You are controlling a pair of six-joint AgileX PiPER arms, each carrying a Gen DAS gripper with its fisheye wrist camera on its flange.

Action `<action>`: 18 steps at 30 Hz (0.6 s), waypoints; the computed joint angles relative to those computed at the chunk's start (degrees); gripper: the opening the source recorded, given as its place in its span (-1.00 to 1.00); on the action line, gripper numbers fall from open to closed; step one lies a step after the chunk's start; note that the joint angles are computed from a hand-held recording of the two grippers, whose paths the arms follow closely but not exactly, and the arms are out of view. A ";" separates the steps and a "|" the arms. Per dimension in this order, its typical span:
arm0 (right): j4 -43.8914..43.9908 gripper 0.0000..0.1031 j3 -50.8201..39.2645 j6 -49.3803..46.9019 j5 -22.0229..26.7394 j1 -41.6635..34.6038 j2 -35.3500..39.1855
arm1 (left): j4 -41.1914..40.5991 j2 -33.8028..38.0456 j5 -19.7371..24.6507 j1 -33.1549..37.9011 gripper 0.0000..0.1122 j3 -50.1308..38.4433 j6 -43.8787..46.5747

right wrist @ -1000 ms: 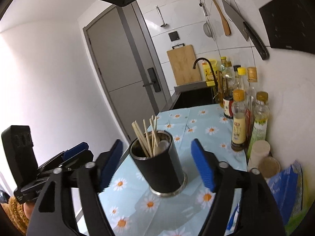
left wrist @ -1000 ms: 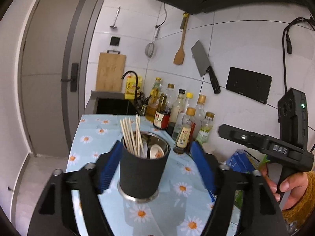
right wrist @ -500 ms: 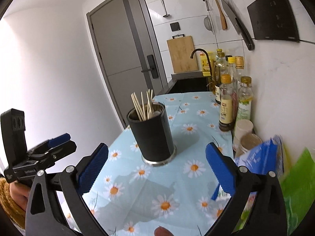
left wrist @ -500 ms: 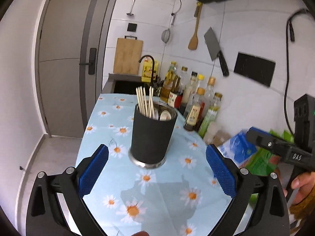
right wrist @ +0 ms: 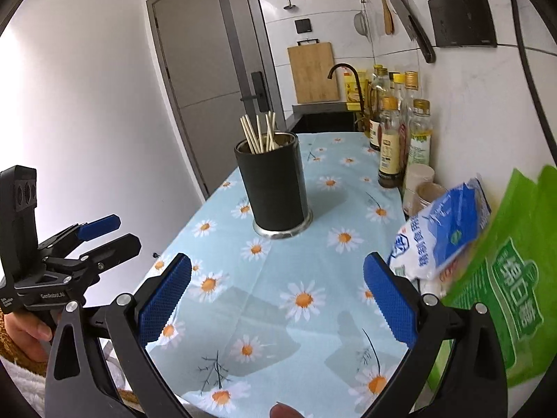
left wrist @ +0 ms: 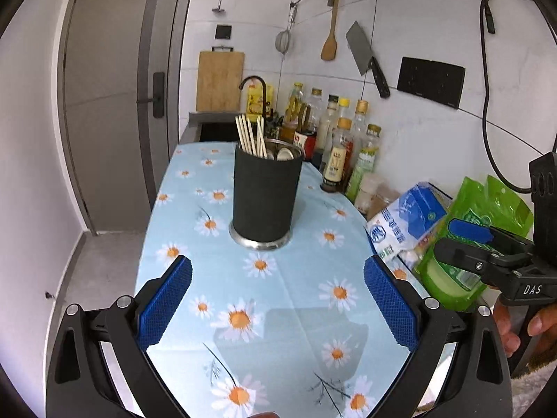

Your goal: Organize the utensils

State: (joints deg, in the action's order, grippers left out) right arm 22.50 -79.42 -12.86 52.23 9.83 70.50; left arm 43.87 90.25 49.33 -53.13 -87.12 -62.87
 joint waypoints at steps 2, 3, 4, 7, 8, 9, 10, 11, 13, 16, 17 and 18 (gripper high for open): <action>-0.76 0.90 1.19 0.96 -0.15 0.44 -1.07 | -0.15 0.03 0.53 -0.39 0.72 0.38 -0.42; -1.44 0.90 1.52 1.64 -0.31 0.70 -1.36 | -0.68 -0.07 0.30 -0.36 0.72 0.62 -0.22; -2.27 0.90 1.87 2.52 -0.42 1.09 -1.70 | -0.77 -0.22 0.31 -0.50 0.72 1.01 -0.39; -3.24 0.90 2.90 4.65 -0.56 1.75 -2.38 | -1.78 -0.81 0.00 -0.58 0.72 2.00 -0.93; -3.42 0.90 3.27 5.37 -0.65 1.94 -2.57 | -2.72 -0.89 -0.13 -0.43 0.72 2.23 -0.91; -3.53 0.90 3.58 5.85 -0.79 2.14 -2.77 | -2.92 -0.91 0.04 -0.44 0.72 2.37 -1.04; -3.72 0.90 3.84 6.21 -1.08 2.31 -2.92 | -3.07 -0.87 0.27 -0.50 0.72 2.47 -1.12; -4.48 0.90 4.32 6.82 -1.66 2.93 -3.22 | -3.36 -0.96 0.29 -0.51 0.72 2.78 -1.11; -5.64 0.90 4.64 7.56 -2.11 3.73 -3.36 | -3.80 -1.11 0.19 -0.33 0.72 3.07 -1.15; -6.79 0.90 5.20 8.36 -2.60 4.69 -3.43 | -3.78 -1.38 0.17 -0.20 0.72 3.44 -1.53; -6.81 0.90 5.28 8.39 -2.70 4.80 -3.37 | -4.09 -1.56 -0.19 0.04 0.72 3.66 -1.57; -6.88 0.90 5.33 8.45 -2.86 4.90 -3.32 | -4.41 -1.55 -0.36 0.20 0.72 3.68 -1.34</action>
State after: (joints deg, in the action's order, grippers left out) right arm 15.62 -74.10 -4.41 49.37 14.72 67.18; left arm 39.46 88.69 48.97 -52.94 -83.45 -64.21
